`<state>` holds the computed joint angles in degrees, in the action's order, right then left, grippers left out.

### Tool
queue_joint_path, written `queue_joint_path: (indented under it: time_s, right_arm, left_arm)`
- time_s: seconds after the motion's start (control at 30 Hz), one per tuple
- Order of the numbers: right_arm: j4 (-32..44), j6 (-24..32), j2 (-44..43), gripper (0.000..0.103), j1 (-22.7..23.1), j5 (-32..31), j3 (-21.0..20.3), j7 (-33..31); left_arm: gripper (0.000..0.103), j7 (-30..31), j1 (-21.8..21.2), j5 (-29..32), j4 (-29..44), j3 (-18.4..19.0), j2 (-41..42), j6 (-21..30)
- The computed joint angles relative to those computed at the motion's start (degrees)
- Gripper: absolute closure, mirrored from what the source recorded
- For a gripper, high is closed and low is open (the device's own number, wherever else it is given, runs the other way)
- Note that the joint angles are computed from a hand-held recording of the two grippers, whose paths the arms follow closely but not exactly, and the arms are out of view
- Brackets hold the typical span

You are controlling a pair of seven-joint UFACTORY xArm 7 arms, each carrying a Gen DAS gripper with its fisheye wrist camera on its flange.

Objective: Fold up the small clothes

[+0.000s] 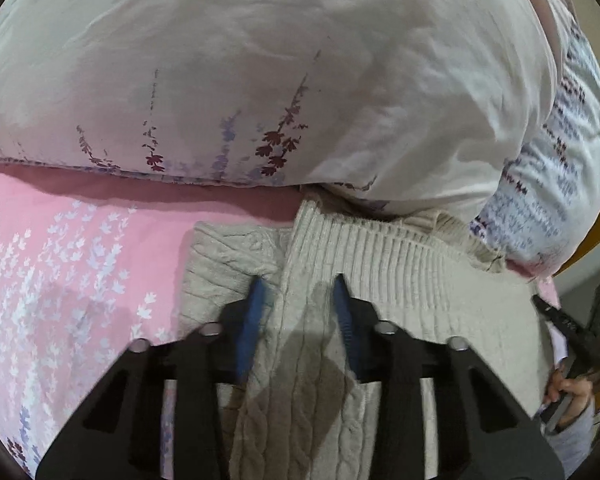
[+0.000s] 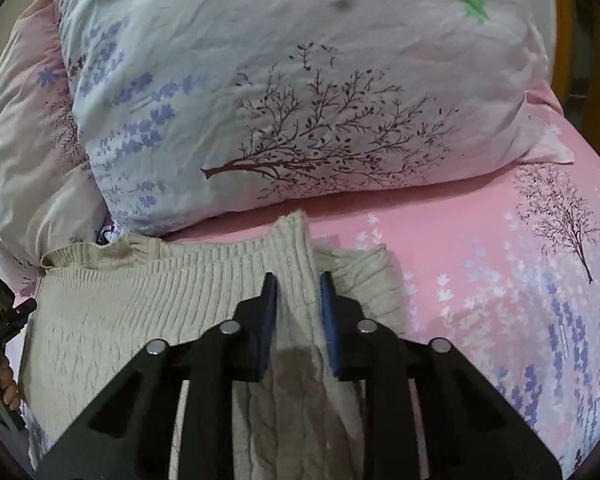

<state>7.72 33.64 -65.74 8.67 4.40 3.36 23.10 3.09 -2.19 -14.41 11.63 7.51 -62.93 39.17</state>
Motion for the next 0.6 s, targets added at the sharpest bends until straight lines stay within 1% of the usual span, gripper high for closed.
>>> queue_joint_path:
  time_s: [0.07,0.17,0.2,0.23,0.27,0.3,0.33,0.37,0.4,0.47,0.5,0.53,0.6]
  right_arm:
    - [-1.0,0.0,-3.3,0.096,-1.9,0.5,1.2,3.6]
    - [-2.3,0.7,-5.3,0.096,-3.7,1.1,1.7,8.2]
    - [-2.2,0.7,-4.2,0.096,-3.4,1.0,1.1,8.3]
    - [-1.9,0.7,-2.3,0.094,-2.4,1.3,0.6,8.1]
    - [-2.1,0.6,-2.5,0.089,-1.8,1.4,0.5,8.2]
    - [-2.4,1.5,-4.3,0.081,-1.5,1.5,0.0,8.3]
    - [-2.7,3.7,-7.2,0.063,-1.1,2.1,-1.3,8.1]
    - [-3.4,6.7,-12.1,0.049,-1.2,2.6,-2.5,8.0]
    - [-4.0,9.8,-16.6,0.046,-1.5,2.6,-2.8,7.9]
    - [-4.6,16.5,-24.4,0.046,-1.6,2.6,-4.1,6.4]
    - [-4.3,19.2,-26.5,0.046,-2.3,2.3,-5.0,5.1]
    - [-4.4,23.9,-30.7,0.046,-2.6,2.3,-5.1,4.5]
    - [-4.8,31.3,-37.2,0.049,-2.8,2.4,-4.2,3.7]
  left_arm:
    - [0.095,0.1,-0.1,-0.2,-0.4,0.3,-0.1,-1.0]
    - [0.096,-1.0,-0.2,-1.6,-0.1,1.1,1.9,-3.2]
    - [0.096,-0.9,-0.4,-1.7,0.1,1.3,2.7,-3.4]
    - [0.096,-0.7,-0.3,-1.6,0.2,1.5,2.8,-3.1]
    - [0.096,-0.5,-0.3,-1.7,0.0,1.6,2.2,-2.8]
    - [0.096,-0.4,-0.8,-2.1,-0.1,1.7,1.7,-2.6]
    - [0.096,0.2,-0.9,-2.4,-0.3,2.6,0.6,-1.9]
    - [0.095,0.5,-0.7,-2.6,-0.5,3.3,-1.1,-0.5]
    - [0.095,1.2,0.3,-2.7,-0.9,4.4,-4.0,1.8]
    - [0.094,2.8,2.3,-2.5,-1.5,6.2,-9.6,6.5]
    - [0.092,3.5,3.7,-2.3,-2.1,6.9,-13.9,10.0]
    - [0.092,4.3,4.5,-2.3,-2.4,7.5,-16.8,12.8]
    - [0.092,5.6,6.2,-2.2,-2.7,8.6,-24.3,20.7]
